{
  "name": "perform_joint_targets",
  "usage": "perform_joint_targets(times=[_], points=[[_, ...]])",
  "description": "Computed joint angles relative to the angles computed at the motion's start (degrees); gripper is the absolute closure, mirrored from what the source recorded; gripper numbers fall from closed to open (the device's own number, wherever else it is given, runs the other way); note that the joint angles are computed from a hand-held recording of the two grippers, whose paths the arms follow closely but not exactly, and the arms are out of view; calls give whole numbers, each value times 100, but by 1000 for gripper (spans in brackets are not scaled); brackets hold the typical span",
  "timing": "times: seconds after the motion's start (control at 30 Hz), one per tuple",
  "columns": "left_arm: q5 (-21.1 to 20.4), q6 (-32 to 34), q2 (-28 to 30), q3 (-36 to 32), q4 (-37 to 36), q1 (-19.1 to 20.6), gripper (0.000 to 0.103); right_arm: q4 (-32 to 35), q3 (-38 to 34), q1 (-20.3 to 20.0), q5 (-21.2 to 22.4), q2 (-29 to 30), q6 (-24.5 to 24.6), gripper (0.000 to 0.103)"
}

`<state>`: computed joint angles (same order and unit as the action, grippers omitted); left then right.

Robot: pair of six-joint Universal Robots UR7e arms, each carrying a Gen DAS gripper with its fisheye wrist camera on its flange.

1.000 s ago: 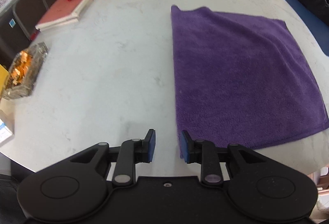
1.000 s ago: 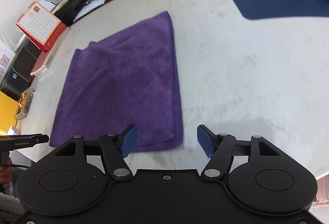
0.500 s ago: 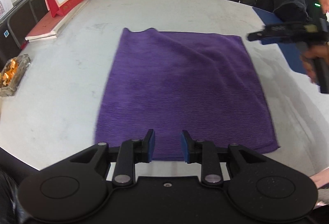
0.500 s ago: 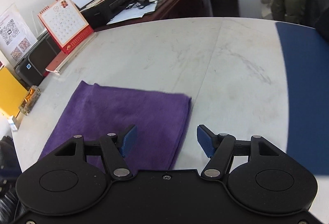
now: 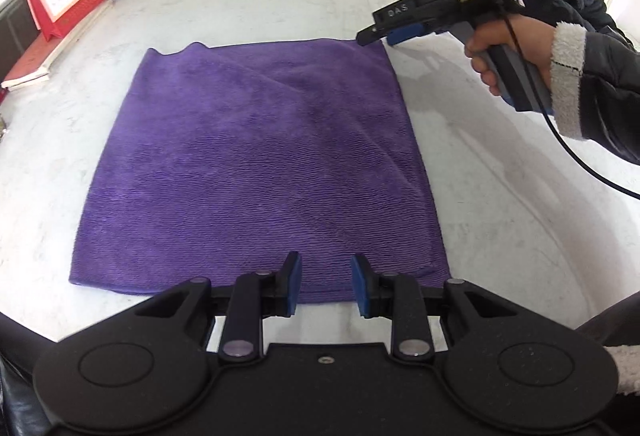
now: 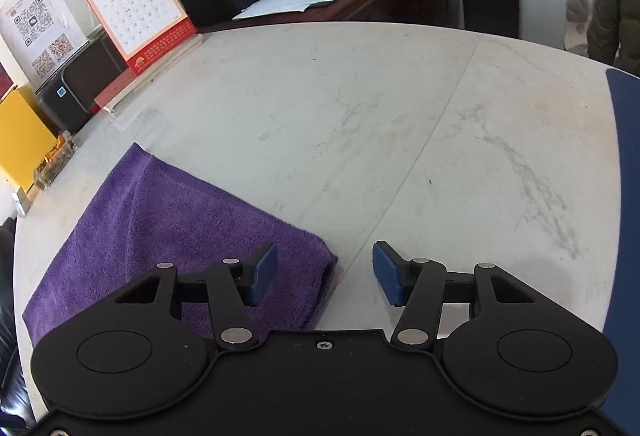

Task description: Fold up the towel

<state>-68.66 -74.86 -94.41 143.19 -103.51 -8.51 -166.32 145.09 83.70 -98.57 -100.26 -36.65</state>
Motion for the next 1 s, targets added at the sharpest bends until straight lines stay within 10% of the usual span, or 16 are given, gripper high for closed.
perform_joint_targets(times=[0.2,0.47,1.0], points=[[63,249,-1,49,-193,173,78,112,10,124,-79,30,-226,57],[30,413,-114,108,-235,196,78,671,-178,-18,230,-75,24,93],[-445,2183,603,275,-1549,-49,77,1211,-418,-377,801,-120,57,99]])
